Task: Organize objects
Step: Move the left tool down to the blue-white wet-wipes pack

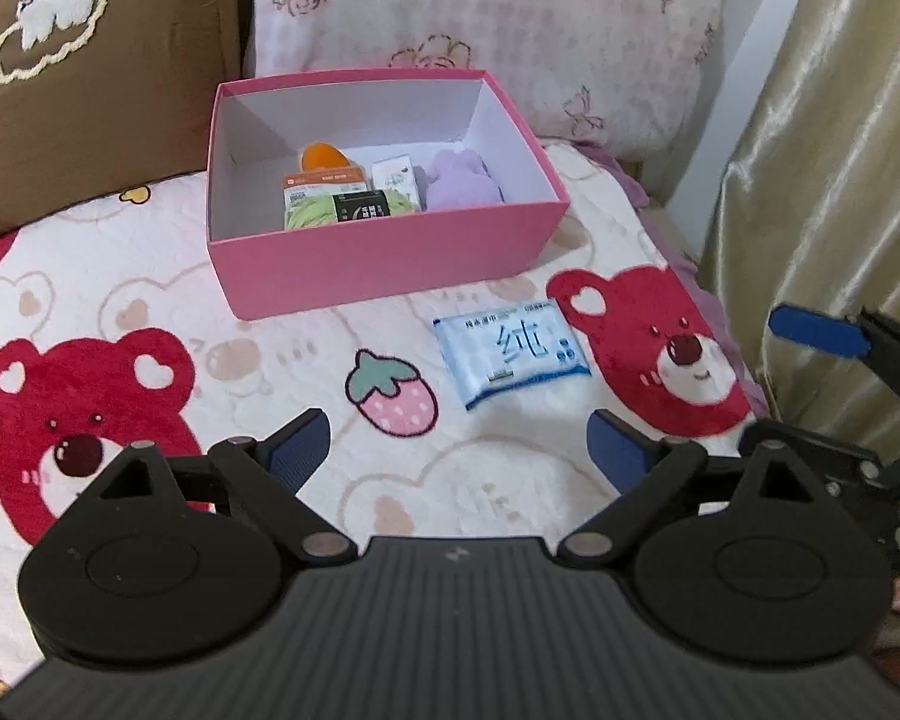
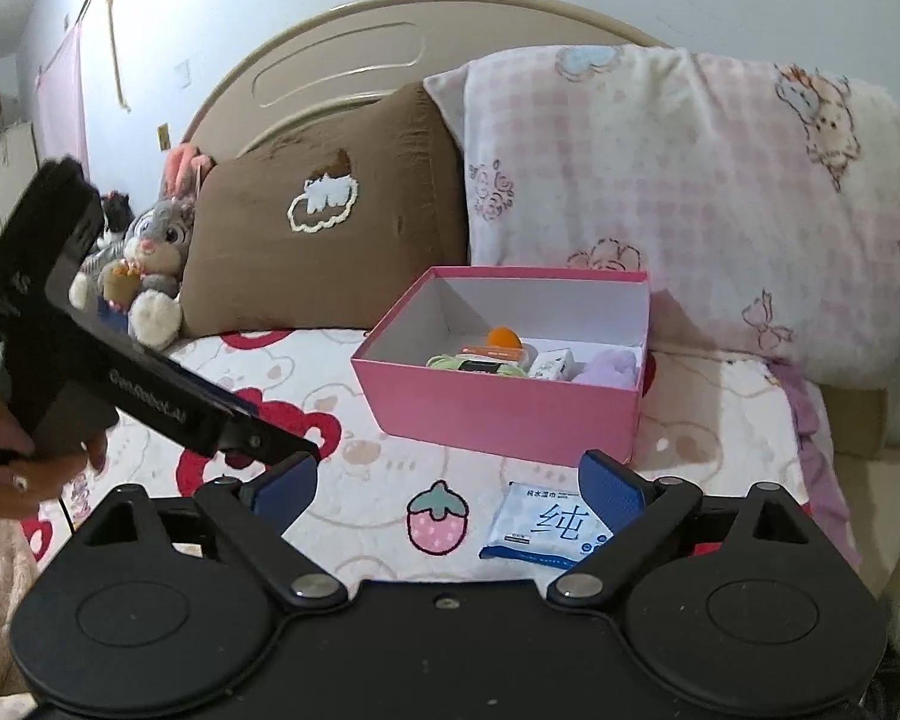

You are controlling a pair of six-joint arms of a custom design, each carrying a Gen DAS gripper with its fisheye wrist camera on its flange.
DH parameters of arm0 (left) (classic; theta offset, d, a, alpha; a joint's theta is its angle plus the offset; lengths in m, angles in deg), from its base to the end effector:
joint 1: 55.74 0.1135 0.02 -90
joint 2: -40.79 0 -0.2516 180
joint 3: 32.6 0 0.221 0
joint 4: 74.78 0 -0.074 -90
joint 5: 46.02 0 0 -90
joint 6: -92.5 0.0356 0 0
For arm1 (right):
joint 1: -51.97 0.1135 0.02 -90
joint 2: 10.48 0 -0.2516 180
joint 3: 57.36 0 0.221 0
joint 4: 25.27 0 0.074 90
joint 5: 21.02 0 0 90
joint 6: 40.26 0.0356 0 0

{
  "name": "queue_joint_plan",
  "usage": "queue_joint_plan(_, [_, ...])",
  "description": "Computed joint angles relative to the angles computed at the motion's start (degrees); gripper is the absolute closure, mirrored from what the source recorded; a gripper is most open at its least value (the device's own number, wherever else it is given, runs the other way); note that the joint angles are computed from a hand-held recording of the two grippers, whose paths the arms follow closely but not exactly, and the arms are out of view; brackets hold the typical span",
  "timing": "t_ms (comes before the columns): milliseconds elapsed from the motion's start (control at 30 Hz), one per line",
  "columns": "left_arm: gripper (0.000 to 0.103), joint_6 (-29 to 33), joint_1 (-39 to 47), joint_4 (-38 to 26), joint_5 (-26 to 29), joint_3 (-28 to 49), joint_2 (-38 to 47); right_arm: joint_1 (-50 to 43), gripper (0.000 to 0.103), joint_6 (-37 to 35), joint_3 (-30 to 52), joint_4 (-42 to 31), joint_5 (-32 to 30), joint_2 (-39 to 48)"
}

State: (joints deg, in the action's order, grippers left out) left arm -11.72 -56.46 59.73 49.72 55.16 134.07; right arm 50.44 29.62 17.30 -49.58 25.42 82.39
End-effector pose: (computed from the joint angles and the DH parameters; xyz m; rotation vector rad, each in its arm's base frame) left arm 0.3231 -0.0076 0.2584 -0.2467 2.4573 -0.2364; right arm 0.3166 0.0161 0.2283 -0.7101 2.0319 0.6569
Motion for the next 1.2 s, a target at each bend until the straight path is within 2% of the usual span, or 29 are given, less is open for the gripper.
queue_joint_plan(100, [0.012, -0.5, -0.5, 2.7, -1.1, -1.4, 1.8, -0.1, 0.007, -0.2, 2.8, -1.9, 0.3, 4.1])
queue_joint_plan(233, [0.012, -1.7, -0.7, 7.6, -1.5, -3.8, 3.4, -0.3, 0.007, 1.5, 2.6, 2.3, 1.5, 8.1])
queue_joint_plan(333, [0.012, -2.7, -1.2, 12.2, -2.4, -5.1, 6.0, 0.5, 0.007, -0.9, 3.3, 4.1, 5.0, 11.4])
queue_joint_plan(400, [0.013, -2.3, -1.7, 10.7, -3.7, -2.5, 9.8, 1.5, 0.007, -3.1, 5.3, 3.8, 8.9, 14.1])
queue_joint_plan(467, [0.013, -3.4, -2.1, 13.2, -4.7, -2.4, 12.7, 2.2, 0.007, -3.5, 6.5, 4.9, 11.6, 16.3])
queue_joint_plan(600, [0.014, -5.9, -2.0, 20.5, -2.6, -3.3, 17.8, 3.0, 0.008, -4.9, 9.2, 6.4, 14.1, 20.6])
queue_joint_plan(800, [0.024, -11.0, -2.0, 31.1, 0.7, -4.2, 24.7, 2.5, 0.01, 2.1, 13.4, 7.8, 12.6, 27.1])
queue_joint_plan(900, [0.029, -12.9, -2.1, 36.2, 0.9, -4.8, 27.5, 2.0, 0.015, 5.6, 15.7, 8.4, 12.2, 30.2])
queue_joint_plan(967, [0.031, -13.7, -2.0, 39.3, 0.9, -5.2, 29.0, 1.7, 0.035, 6.0, 17.2, 8.5, 11.5, 32.1])
queue_joint_plan(1067, [0.036, -15.0, -1.7, 42.4, 1.4, -4.7, 31.4, 1.6, 0.047, 5.6, 20.1, 7.3, 11.9, 34.8])
queue_joint_plan(1200, [0.046, -16.4, -1.5, 45.7, 2.7, -3.6, 34.5, 1.9, 0.05, 6.0, 24.6, 4.6, 12.2, 38.0])
